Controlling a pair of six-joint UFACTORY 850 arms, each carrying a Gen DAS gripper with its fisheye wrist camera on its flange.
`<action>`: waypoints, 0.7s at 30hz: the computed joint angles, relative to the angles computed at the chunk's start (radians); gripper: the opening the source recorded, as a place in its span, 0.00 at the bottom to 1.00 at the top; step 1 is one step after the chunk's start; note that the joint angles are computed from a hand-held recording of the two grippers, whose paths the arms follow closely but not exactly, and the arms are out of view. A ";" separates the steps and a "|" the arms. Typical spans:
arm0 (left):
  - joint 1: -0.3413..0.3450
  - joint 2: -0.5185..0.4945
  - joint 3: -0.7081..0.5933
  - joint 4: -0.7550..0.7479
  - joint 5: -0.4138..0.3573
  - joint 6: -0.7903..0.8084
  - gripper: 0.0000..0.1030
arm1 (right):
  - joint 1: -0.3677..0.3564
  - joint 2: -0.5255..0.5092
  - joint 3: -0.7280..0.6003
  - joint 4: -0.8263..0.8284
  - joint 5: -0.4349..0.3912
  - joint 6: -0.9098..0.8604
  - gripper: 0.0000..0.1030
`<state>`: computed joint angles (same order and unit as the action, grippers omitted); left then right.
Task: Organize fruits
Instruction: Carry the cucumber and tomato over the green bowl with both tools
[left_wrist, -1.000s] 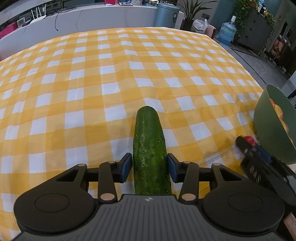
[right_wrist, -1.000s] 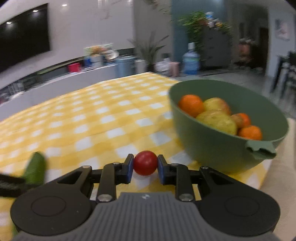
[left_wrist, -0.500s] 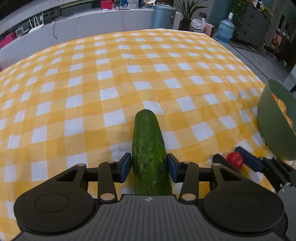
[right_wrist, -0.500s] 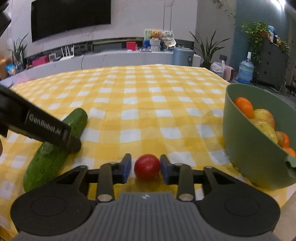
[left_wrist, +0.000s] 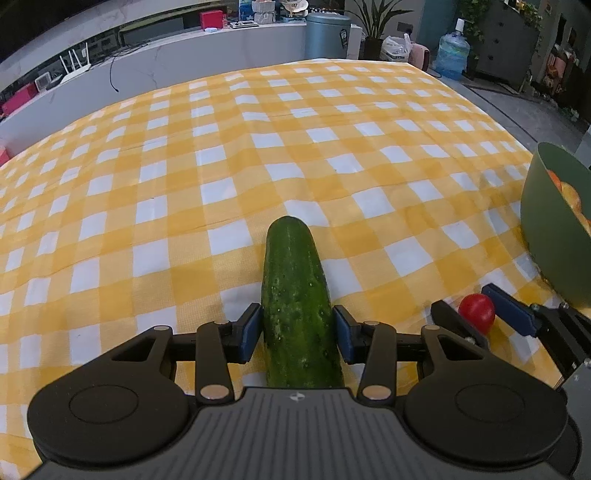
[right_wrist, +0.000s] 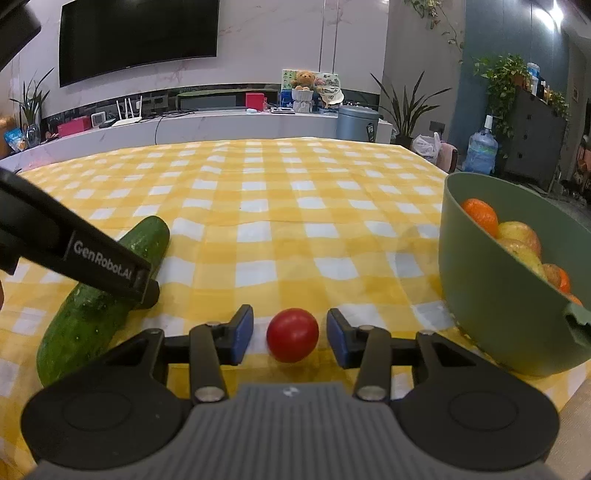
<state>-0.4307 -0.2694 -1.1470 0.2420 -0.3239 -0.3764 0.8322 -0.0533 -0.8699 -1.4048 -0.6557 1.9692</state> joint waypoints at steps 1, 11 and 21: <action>0.002 0.001 -0.002 -0.035 -0.003 0.036 0.43 | 0.001 -0.001 0.000 0.001 -0.003 -0.001 0.30; 0.053 -0.004 -0.031 -0.360 -0.072 0.281 0.42 | 0.005 -0.006 -0.005 -0.002 -0.017 -0.018 0.23; 0.267 -0.065 -0.032 -1.347 -0.377 0.863 0.41 | -0.014 0.046 0.033 -0.069 0.009 0.100 0.23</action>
